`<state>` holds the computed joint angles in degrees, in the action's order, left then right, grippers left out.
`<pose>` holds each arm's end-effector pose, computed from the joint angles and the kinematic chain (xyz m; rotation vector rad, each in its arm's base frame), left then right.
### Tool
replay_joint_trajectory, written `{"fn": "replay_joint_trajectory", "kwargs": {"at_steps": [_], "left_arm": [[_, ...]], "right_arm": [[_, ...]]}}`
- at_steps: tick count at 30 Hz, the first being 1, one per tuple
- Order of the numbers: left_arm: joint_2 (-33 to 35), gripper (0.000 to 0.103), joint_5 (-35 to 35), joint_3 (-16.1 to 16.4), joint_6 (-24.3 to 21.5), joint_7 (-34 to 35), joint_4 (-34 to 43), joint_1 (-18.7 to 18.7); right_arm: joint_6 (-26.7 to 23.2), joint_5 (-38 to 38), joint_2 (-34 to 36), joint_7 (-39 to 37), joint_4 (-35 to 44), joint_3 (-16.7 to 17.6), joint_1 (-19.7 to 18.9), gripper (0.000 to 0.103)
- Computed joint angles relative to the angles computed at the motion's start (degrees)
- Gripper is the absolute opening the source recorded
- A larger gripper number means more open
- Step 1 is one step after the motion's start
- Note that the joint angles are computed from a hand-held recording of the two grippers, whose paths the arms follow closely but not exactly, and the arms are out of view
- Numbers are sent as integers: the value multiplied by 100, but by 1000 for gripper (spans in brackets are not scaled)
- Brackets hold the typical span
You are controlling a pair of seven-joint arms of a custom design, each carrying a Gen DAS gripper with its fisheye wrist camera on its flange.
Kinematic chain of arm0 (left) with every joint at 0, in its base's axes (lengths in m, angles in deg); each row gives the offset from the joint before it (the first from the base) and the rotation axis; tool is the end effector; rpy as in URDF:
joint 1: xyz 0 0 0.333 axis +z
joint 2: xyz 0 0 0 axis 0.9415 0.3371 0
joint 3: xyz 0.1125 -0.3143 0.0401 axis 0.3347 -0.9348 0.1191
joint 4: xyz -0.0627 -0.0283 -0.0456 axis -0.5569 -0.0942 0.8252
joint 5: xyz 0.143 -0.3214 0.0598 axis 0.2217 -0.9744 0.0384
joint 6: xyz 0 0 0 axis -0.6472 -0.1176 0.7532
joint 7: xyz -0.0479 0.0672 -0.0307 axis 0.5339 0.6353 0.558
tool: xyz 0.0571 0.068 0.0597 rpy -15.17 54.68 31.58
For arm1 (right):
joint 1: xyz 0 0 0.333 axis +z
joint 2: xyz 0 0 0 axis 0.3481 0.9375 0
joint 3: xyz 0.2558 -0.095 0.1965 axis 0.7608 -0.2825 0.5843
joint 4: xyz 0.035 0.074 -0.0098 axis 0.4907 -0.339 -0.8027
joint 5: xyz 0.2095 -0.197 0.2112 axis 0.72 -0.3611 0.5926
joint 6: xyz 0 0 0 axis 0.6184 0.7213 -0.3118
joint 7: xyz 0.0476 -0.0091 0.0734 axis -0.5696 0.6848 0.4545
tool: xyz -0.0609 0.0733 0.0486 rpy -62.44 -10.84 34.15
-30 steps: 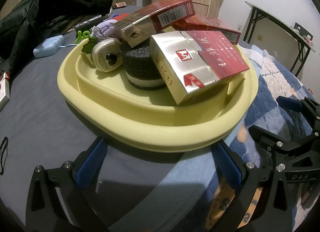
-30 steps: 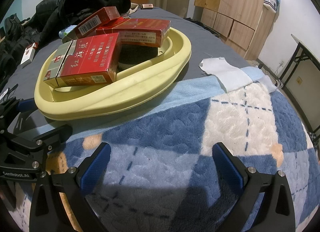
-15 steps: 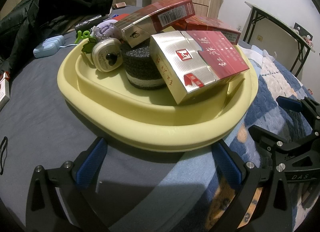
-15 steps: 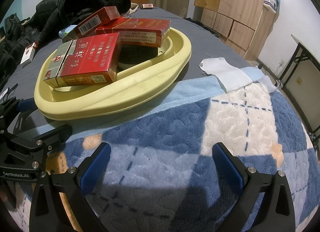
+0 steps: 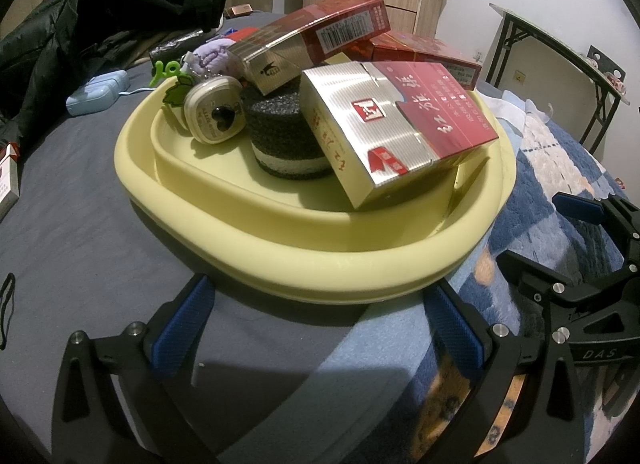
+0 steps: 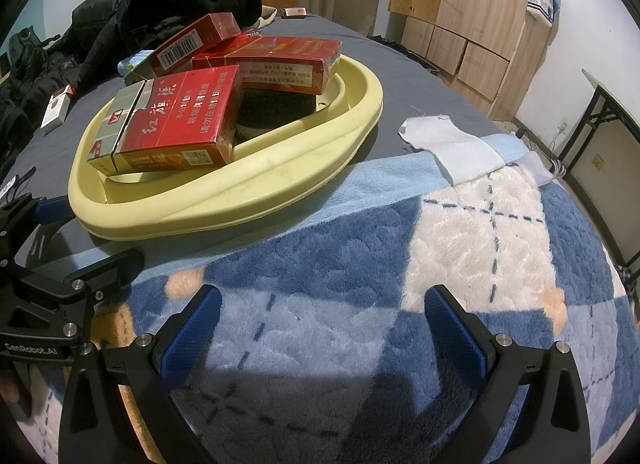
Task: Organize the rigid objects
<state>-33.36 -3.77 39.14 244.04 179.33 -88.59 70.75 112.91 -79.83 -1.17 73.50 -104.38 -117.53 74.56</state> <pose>0.6885 -0.1607 0.2270 -1.4816 2.2410 -0.8356 0.6205 0.3163 0.2251 -1.9178 1.7182 -0.8007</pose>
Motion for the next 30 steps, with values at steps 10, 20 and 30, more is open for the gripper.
{"fn": "replay_joint_trajectory", "kwargs": {"at_steps": [10, 20, 30], "left_arm": [[11, 103, 10, -4, -15, -14, 22, -5], [13, 103, 10, -6, -19, -16, 28, -5], [14, 103, 11, -5, -18, -16, 29, -4]], "right_arm": [[1, 12, 3, -10, -7, -13, 10, 103], [18, 33, 2, -30, -21, -11, 5, 103], [18, 61, 4, -54, -21, -11, 9, 103]]}}
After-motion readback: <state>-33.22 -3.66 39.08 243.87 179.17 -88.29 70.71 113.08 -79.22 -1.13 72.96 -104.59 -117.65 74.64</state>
